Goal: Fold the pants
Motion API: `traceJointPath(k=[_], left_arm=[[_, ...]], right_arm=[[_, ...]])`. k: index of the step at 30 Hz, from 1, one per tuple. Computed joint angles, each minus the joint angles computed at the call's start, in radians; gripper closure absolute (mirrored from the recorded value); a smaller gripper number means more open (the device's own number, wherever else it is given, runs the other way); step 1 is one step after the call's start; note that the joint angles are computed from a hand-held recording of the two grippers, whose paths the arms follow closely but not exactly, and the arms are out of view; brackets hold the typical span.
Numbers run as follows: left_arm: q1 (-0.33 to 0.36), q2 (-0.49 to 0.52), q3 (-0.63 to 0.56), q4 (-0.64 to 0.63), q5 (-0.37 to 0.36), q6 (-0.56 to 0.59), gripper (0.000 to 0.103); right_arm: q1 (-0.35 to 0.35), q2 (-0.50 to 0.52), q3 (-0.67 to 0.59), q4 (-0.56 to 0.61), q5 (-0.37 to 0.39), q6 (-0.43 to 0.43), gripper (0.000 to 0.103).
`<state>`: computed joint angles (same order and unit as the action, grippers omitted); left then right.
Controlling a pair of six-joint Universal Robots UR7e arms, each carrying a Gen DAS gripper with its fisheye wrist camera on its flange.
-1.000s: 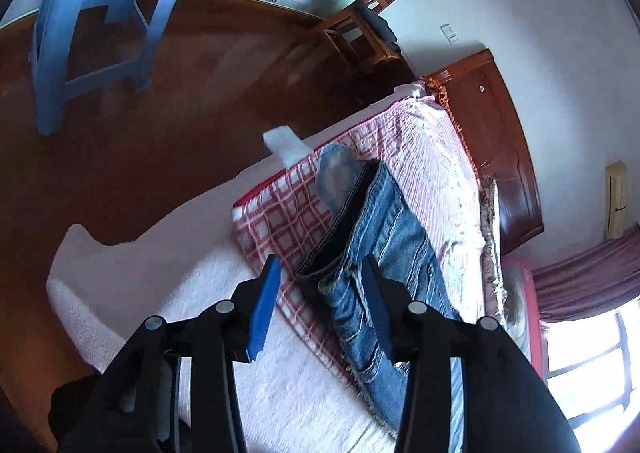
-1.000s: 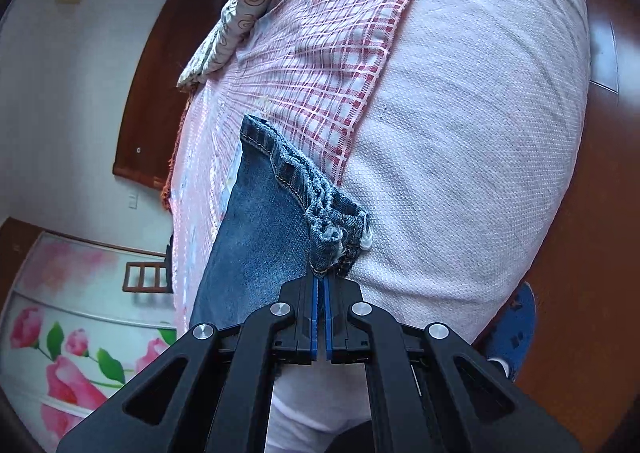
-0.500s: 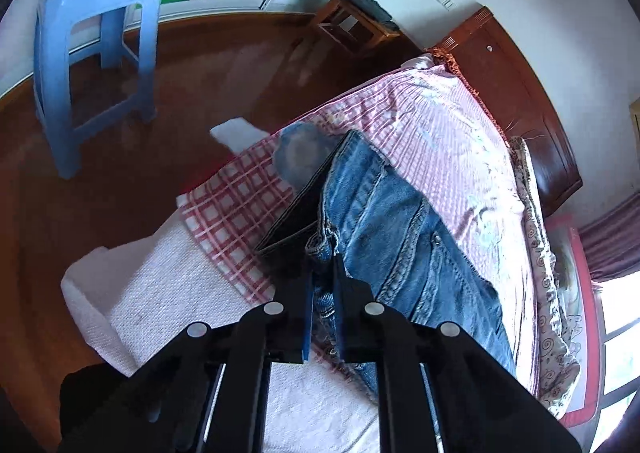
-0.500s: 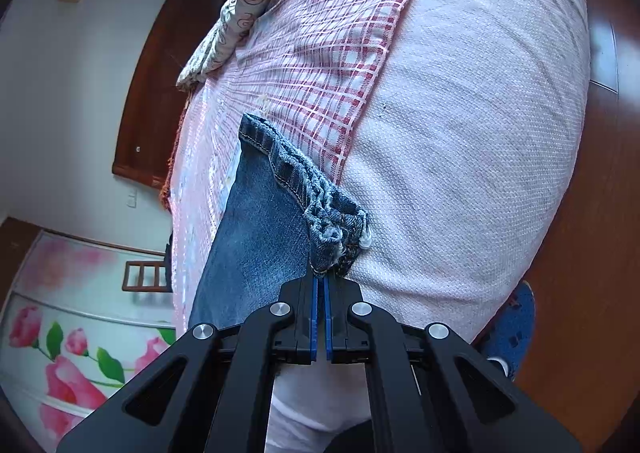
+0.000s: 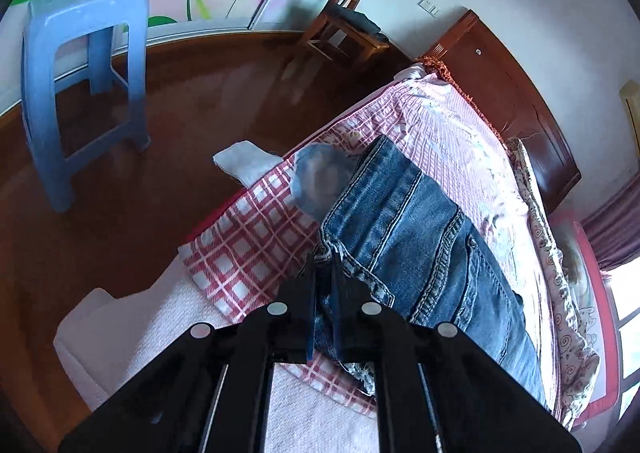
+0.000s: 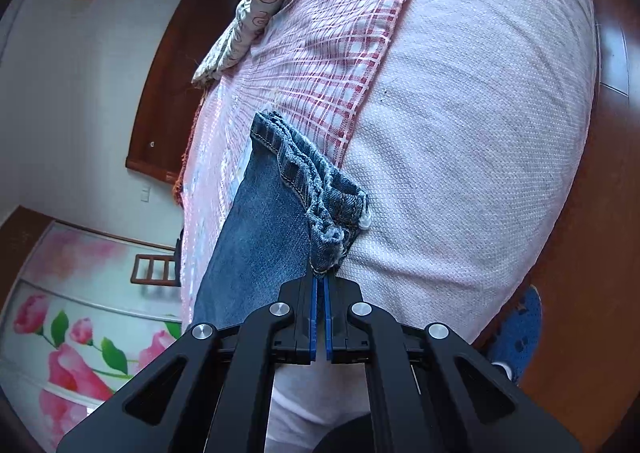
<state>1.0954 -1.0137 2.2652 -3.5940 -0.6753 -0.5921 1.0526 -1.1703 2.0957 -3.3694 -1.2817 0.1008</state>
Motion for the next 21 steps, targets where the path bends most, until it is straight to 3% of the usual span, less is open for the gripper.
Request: traceJointPath(k=[4, 7, 9, 11, 12, 14, 16, 17, 18, 21], left_arm=[[-0.021, -0.012, 0.037, -0.058, -0.011, -0.009, 0.097], [-0.007, -0.024, 0.023, 0.021, -0.020, -0.009, 0.097], [0.017, -0.059, 0.005, 0.148, -0.027, -0.078, 0.085], [-0.016, -0.084, 0.008, 0.260, 0.107, -0.196, 0.067], [-0.043, -0.090, 0.016, 0.306, 0.189, -0.249, 0.067], [-0.086, -0.077, 0.022, 0.298, 0.265, -0.231, 0.066], [-0.115, -0.032, -0.008, 0.184, 0.221, -0.065, 0.063], [-0.129, 0.003, -0.034, 0.115, 0.171, 0.038, 0.052], [-0.133, 0.029, -0.060, 0.077, 0.101, 0.131, 0.037], [-0.143, 0.132, -0.157, 0.052, -0.070, 0.336, 0.030]], right_arm=[[0.036, -0.007, -0.015, 0.027, -0.090, 0.001, 0.102], [0.042, -0.010, -0.017, 0.043, -0.110, 0.002, 0.103], [0.045, -0.026, -0.017, 0.075, -0.113, 0.020, 0.100], [0.071, -0.051, 0.003, 0.068, -0.202, 0.076, 0.085], [0.075, -0.064, 0.030, 0.024, -0.216, 0.096, 0.084], [0.080, -0.076, 0.081, -0.089, -0.200, 0.109, 0.084], [0.108, -0.066, 0.084, -0.114, -0.152, 0.071, 0.084], [0.133, -0.050, 0.063, -0.089, -0.115, 0.045, 0.084], [0.167, -0.024, 0.029, -0.043, -0.080, 0.017, 0.084], [0.302, 0.114, -0.141, 0.152, 0.006, -0.081, 0.084]])
